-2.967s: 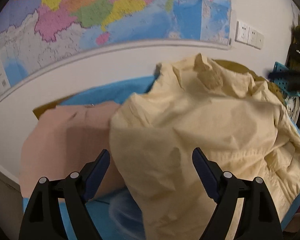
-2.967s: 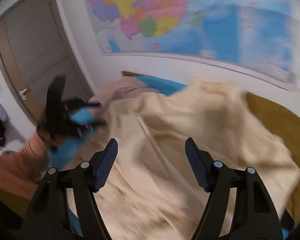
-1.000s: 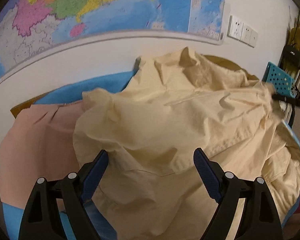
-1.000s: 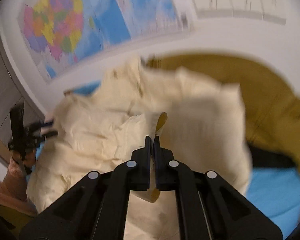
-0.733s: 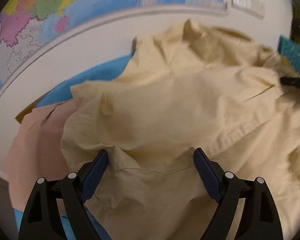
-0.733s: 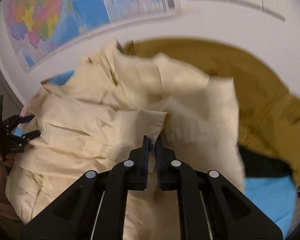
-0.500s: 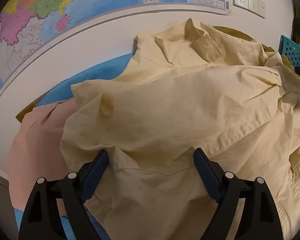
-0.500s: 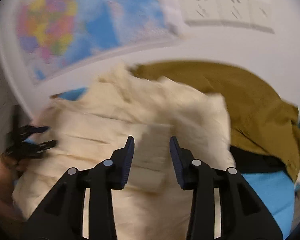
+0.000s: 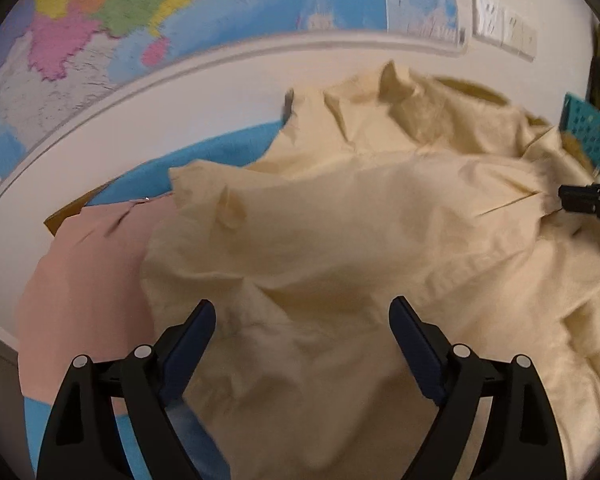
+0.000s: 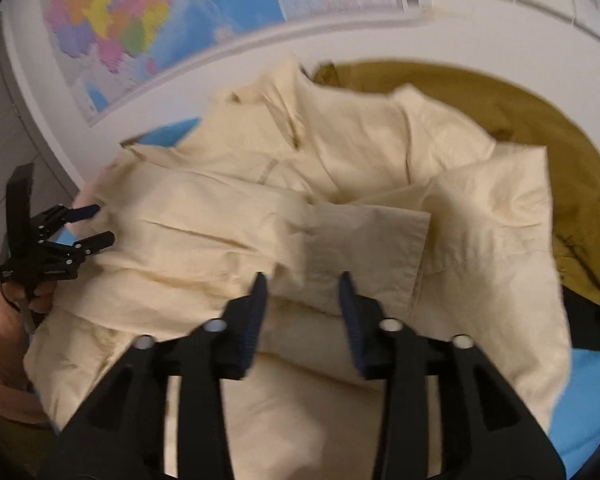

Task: Fold large clothes

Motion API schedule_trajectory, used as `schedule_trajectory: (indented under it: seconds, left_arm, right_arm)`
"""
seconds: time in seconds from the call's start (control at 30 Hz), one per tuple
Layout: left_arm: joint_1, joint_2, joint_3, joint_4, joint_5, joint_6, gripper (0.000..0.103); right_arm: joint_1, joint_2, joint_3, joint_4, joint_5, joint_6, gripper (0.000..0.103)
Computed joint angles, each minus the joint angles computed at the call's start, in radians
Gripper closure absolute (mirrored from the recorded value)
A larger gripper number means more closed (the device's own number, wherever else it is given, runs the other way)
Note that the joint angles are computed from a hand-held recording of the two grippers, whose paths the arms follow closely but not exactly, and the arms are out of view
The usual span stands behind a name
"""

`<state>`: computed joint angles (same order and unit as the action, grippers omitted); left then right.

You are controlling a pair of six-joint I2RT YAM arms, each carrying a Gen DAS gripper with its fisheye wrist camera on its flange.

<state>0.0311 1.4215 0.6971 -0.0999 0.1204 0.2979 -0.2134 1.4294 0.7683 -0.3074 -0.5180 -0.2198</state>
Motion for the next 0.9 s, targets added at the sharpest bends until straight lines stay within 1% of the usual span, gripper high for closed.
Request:
schedule_trajectory:
  seconds: [0.03,0.07,0.1,0.13,0.17,0.2,0.23,0.27,0.3,0.33,0.37,0.4,0.47,0.5,0.53,0.6,0.63,0.7,0.77,0.8,0.87,0.9]
  left_arm:
    - [0.026,-0.06,-0.033,-0.009,0.034,0.013,0.018]
    - [0.05,-0.109,-0.057,-0.027,0.065,0.024,0.018]
    - [0.07,-0.143,-0.074,-0.043,0.091,0.029,0.018]
    - [0.1,-0.185,-0.094,-0.066,0.129,0.037,0.017]
    - [0.152,-0.238,-0.119,-0.107,0.19,0.052,0.017]
    - [0.179,-0.269,-0.133,-0.132,0.22,0.059,0.017]
    - [0.241,-0.311,-0.156,-0.17,0.28,0.074,0.016]
    - [0.294,-0.339,-0.175,-0.2,0.331,0.089,0.014]
    - [0.335,-0.353,-0.188,-0.226,0.375,0.103,0.014]
    - [0.416,-0.357,-0.199,-0.276,0.452,0.14,0.014]
    - [0.46,-0.354,-0.204,-0.307,0.488,0.159,0.014]
    - [0.517,-0.342,-0.208,-0.346,0.529,0.197,0.014]
    - [0.65,-0.279,-0.204,-0.436,0.619,0.299,0.014]
    - [0.689,-0.244,-0.197,-0.469,0.642,0.337,0.015]
    - [0.741,-0.198,-0.184,-0.526,0.662,0.398,0.015]
    - [0.801,-0.153,-0.172,-0.601,0.686,0.49,0.015]
    - [0.83,-0.122,-0.163,-0.658,0.698,0.561,0.015]
    - [0.855,-0.095,-0.163,-0.705,0.698,0.623,0.014]
    - [0.867,-0.089,-0.17,-0.744,0.709,0.687,0.007]
    - [0.872,-0.071,-0.164,-0.78,0.716,0.726,0.007]
    - [0.869,-0.08,-0.175,-0.794,0.722,0.734,0.007]
    - [0.865,-0.072,-0.175,-0.81,0.726,0.751,0.007]
  right_arm:
    - [-0.013,-0.035,-0.009,-0.021,-0.016,-0.016,0.06]
    - [-0.052,-0.085,-0.022,-0.063,-0.065,-0.039,0.053]
    - [-0.08,-0.101,-0.023,-0.088,-0.098,-0.05,0.044]
    - [-0.141,-0.136,-0.031,-0.14,-0.16,-0.077,0.043]
    - [-0.202,-0.164,-0.037,-0.19,-0.213,-0.11,0.043]
    - [-0.244,-0.179,-0.042,-0.224,-0.245,-0.131,0.041]
    - [-0.33,-0.192,-0.047,-0.294,-0.294,-0.187,0.04]
    - [-0.388,-0.198,-0.049,-0.342,-0.315,-0.227,0.037]
    - [-0.479,-0.192,-0.05,-0.419,-0.34,-0.315,0.036]
    - [-0.523,-0.197,-0.056,-0.453,-0.345,-0.347,0.036]
    - [-0.59,-0.185,-0.056,-0.499,-0.352,-0.403,0.034]
    - [-0.648,-0.164,-0.056,-0.542,-0.355,-0.457,0.029]
    - [-0.762,-0.092,-0.053,-0.625,-0.345,-0.591,0.027]
    - [-0.794,-0.059,-0.054,-0.649,-0.338,-0.637,0.023]
    - [-0.838,-0.017,-0.055,-0.693,-0.33,-0.708,0.021]
    - [-0.9,0.054,-0.064,-0.748,-0.319,-0.824,0.021]
    - [-0.916,0.075,-0.072,-0.754,-0.315,-0.854,0.021]
    - [-0.942,0.113,-0.086,-0.764,-0.314,-0.905,0.02]
    - [-0.967,0.134,-0.095,-0.794,-0.33,-0.973,0.017]
    - [-0.972,0.148,-0.098,-0.815,-0.335,-1.011,0.017]
    - [-0.96,0.135,-0.114,-0.818,-0.341,-1.026,0.017]
    - [-0.953,0.133,-0.124,-0.829,-0.343,-1.052,0.017]
